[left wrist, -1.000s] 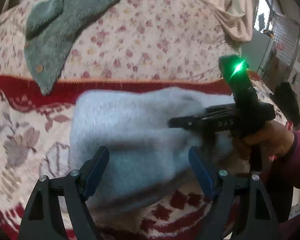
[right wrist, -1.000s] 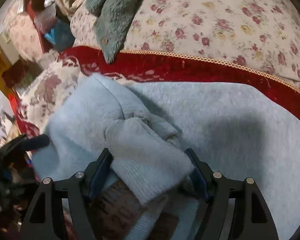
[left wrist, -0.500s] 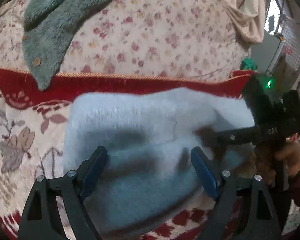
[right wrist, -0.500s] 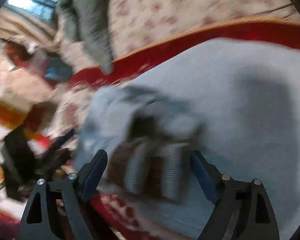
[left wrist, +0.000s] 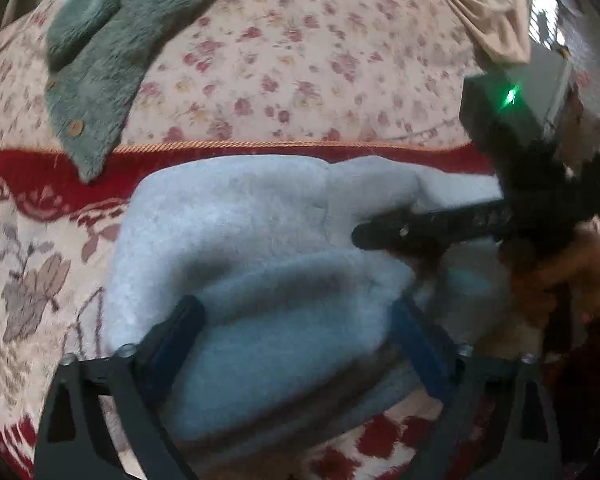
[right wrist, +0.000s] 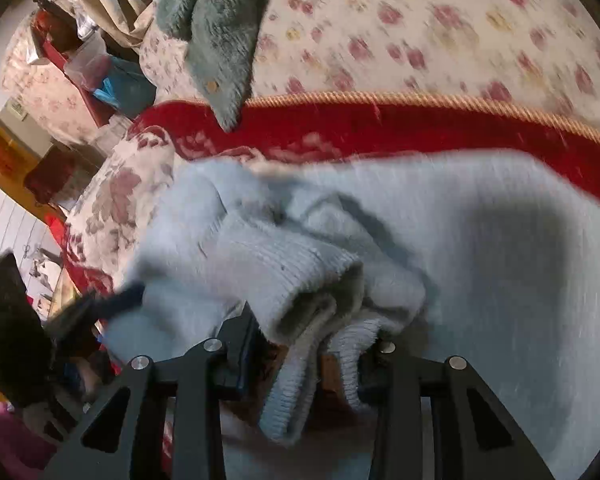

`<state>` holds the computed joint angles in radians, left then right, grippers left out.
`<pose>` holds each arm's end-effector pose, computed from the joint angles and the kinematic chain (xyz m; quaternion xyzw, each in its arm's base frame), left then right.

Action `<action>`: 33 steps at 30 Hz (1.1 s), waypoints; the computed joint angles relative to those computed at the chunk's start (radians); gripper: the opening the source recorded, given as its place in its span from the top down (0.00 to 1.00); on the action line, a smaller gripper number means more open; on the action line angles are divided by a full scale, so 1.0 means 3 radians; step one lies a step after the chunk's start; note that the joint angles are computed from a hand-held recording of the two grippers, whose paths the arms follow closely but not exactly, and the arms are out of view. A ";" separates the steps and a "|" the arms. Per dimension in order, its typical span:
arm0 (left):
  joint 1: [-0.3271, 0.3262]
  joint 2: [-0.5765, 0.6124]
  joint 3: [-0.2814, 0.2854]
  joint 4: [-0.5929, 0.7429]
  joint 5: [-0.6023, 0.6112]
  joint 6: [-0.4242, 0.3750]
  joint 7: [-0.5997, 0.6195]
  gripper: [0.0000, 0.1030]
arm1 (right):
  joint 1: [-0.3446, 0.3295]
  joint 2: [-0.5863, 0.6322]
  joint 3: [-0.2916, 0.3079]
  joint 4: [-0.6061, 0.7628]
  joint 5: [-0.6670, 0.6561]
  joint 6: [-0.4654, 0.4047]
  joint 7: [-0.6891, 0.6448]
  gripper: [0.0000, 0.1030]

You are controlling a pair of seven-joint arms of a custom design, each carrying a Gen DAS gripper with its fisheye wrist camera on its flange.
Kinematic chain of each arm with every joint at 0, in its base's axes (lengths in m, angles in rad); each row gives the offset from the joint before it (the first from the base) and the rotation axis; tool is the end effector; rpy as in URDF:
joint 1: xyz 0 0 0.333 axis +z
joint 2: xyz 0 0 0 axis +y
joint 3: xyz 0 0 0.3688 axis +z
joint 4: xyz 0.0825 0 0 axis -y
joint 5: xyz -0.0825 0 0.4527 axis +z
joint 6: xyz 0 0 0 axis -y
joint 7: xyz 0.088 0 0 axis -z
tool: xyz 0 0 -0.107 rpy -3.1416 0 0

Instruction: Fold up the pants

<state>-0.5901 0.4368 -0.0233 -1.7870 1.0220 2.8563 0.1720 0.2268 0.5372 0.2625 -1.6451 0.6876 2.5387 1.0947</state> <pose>0.5951 -0.4732 0.3684 -0.6141 0.6883 -0.3261 0.2066 0.7197 0.3393 0.3544 -0.7828 0.5218 0.0971 0.3249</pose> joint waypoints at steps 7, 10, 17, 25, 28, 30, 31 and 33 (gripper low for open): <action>-0.0126 -0.0220 0.0210 -0.0082 0.0354 0.0090 -0.0651 0.06 | 0.0104 -0.0459 -0.0096 -0.0496 -0.0046 0.0782 0.0210 0.45; -0.0080 -0.0235 0.0112 0.0033 0.0368 -0.0317 -0.0628 0.05 | 0.0037 -0.0511 0.0075 -0.0521 0.0043 0.1018 -0.0049 0.44; 0.0113 -0.0057 -0.0117 0.0293 0.0094 -0.0894 -0.0604 0.05 | 0.0514 -0.0240 -0.0294 -0.0262 -0.0901 0.1223 0.0512 0.46; 0.0227 0.0132 -0.0214 0.0402 -0.0306 -0.1076 -0.0390 0.05 | 0.0704 0.0019 -0.0599 -0.0159 -0.1658 0.1077 0.1227 0.46; 0.0147 0.0191 -0.0159 0.0451 -0.0305 -0.1186 -0.0356 0.05 | 0.0464 0.0040 -0.0334 -0.0272 -0.1586 0.1288 0.1203 0.46; 0.0086 0.0218 -0.0112 0.0471 -0.0235 -0.1240 -0.0411 0.05 | 0.0416 0.0039 -0.0284 -0.0272 -0.1606 0.1272 0.1238 0.46; 0.0067 0.0224 -0.0096 0.0472 -0.0198 -0.1249 -0.0449 0.05 | 0.0412 0.0038 -0.0281 -0.0266 -0.1631 0.1258 0.1255 0.46; 0.0056 0.0216 -0.0083 0.0460 -0.0155 -0.1249 -0.0507 0.05 | 0.0365 0.0023 -0.0228 -0.0266 -0.1626 0.1231 0.1259 0.44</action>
